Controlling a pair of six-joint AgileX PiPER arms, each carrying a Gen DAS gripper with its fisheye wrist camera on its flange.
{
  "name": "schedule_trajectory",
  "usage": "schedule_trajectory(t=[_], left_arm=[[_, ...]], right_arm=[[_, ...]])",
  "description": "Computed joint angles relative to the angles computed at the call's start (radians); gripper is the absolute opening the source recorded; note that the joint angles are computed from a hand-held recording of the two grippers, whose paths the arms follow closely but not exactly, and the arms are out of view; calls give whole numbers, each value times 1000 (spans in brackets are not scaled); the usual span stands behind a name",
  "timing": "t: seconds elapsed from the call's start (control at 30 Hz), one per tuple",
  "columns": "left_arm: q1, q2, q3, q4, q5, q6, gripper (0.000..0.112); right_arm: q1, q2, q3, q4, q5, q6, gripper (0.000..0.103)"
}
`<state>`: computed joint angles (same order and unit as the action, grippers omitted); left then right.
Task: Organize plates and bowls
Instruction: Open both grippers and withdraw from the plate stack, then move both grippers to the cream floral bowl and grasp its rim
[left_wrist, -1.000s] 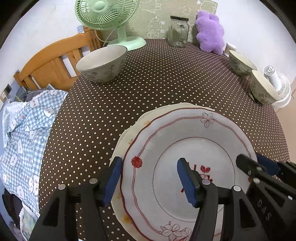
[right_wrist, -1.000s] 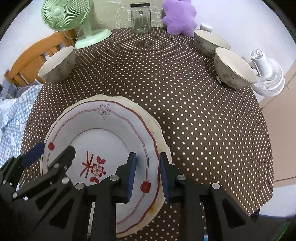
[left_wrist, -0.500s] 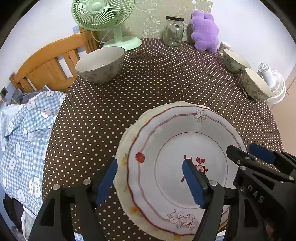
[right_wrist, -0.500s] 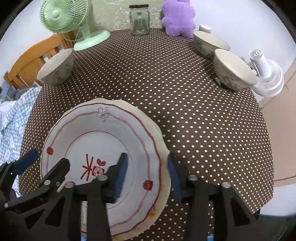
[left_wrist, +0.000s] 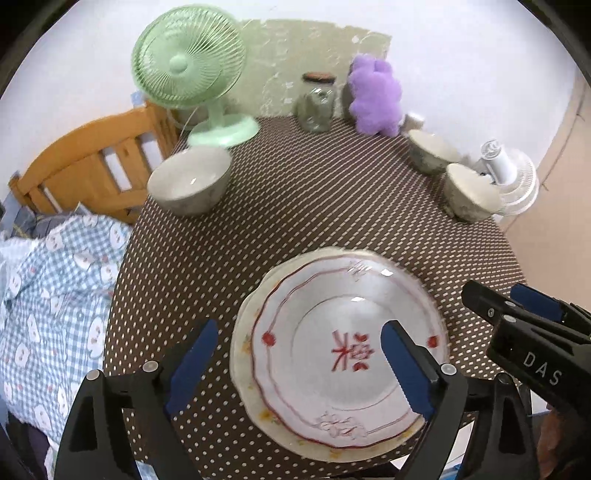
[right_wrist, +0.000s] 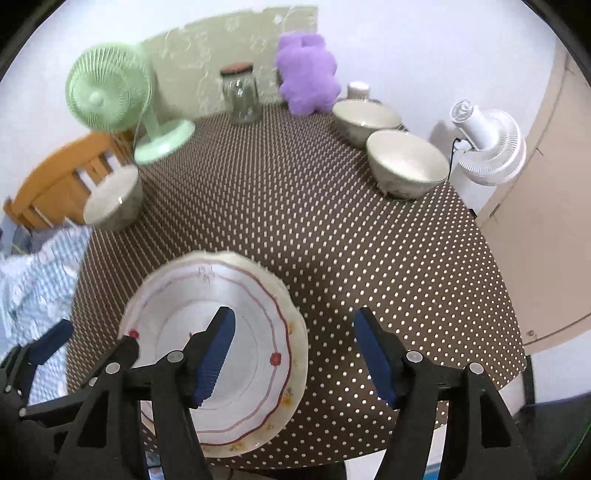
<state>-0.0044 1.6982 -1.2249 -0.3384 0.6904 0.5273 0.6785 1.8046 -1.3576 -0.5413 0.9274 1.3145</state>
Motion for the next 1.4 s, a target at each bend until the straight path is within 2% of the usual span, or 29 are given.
schedule_trajectory(t=[0.1, 0.2, 0.4, 0.5, 0.6, 0.67, 0.83, 0.97, 1.1, 1.2, 1.4], left_arm=[[-27, -18, -15, -13, 0, 12, 91], [-76, -25, -37, 24, -11, -50, 91], [-208, 4, -98, 193, -40, -288, 91], [-281, 30, -138, 271, -43, -424, 91], [-364, 81, -211, 408, -2, -627, 95], [-407, 117, -257, 448, 16, -713, 95], [-505, 213, -388, 576, 60, -900, 94], [-565, 298, -519, 630, 115, -977, 91], [-588, 390, -660, 612, 176, -994, 90], [-605, 457, -754, 622, 203, -1006, 89], [-623, 596, -953, 605, 248, -1003, 85]], right_arm=[[1, -57, 36, -49, 10, 43, 70], [-31, -100, 49, -42, 23, 12, 70], [-119, -172, 105, -54, -18, -91, 79], [-190, -198, 135, -46, -80, -182, 86], [-283, -212, 147, 2, -136, -313, 86], [-388, -207, 139, 78, -178, -473, 86], [-528, -193, 123, 216, -242, -713, 86], [-628, -163, 98, 311, -286, -873, 86], [-714, -116, 53, 433, -314, -1050, 86], [-758, -90, 50, 422, -373, -1062, 86], [-819, -16, -13, 512, -387, -1187, 86]])
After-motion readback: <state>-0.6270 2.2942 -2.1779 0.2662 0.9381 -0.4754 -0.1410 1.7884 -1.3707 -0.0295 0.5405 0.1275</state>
